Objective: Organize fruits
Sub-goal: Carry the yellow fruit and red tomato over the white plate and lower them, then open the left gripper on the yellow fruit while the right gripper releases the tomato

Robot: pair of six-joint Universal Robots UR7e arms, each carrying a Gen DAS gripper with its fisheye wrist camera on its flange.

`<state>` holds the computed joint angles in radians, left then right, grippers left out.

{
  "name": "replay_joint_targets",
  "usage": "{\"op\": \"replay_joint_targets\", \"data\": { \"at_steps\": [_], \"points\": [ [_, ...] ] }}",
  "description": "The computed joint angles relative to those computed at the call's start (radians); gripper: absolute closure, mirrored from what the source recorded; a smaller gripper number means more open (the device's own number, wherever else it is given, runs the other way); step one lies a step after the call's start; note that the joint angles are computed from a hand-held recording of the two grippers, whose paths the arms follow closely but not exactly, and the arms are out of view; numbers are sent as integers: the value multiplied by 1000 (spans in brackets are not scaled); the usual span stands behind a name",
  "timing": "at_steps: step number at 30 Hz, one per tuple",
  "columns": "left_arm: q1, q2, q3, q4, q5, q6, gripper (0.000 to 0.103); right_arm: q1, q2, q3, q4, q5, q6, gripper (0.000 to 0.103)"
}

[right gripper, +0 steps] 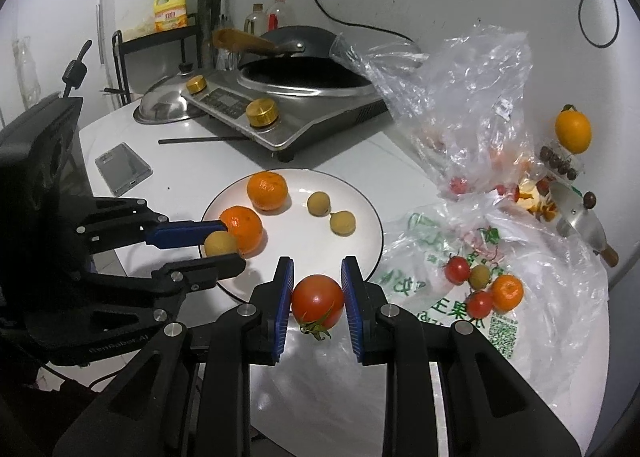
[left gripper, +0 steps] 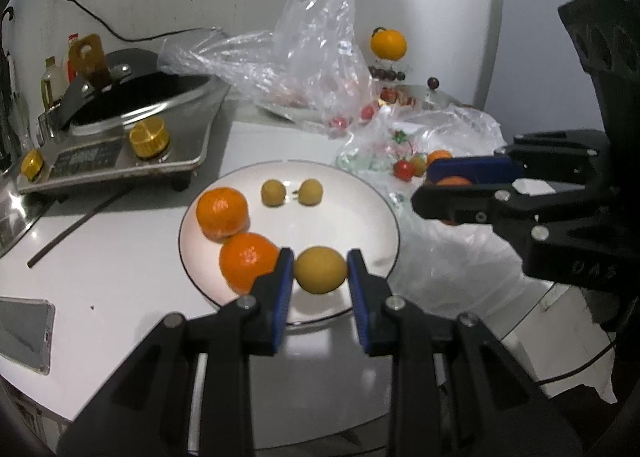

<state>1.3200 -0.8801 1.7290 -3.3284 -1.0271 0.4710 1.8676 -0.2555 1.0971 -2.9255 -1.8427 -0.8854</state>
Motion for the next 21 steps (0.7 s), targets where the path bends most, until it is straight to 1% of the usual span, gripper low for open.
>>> {"op": "replay_joint_targets", "data": {
  "at_steps": [5, 9, 21],
  "points": [
    [8, 13, -11, 11, 2, 8, 75, 0, 18, -27, 21, -7, 5, 76],
    [8, 40, -30, -4, 40, 43, 75, -2, 37, -58, 45, -11, 11, 76],
    [26, 46, -60, 61, 17, 18, 74, -9, 105, -178, 140, -12, 27, 76]
  ]
}}
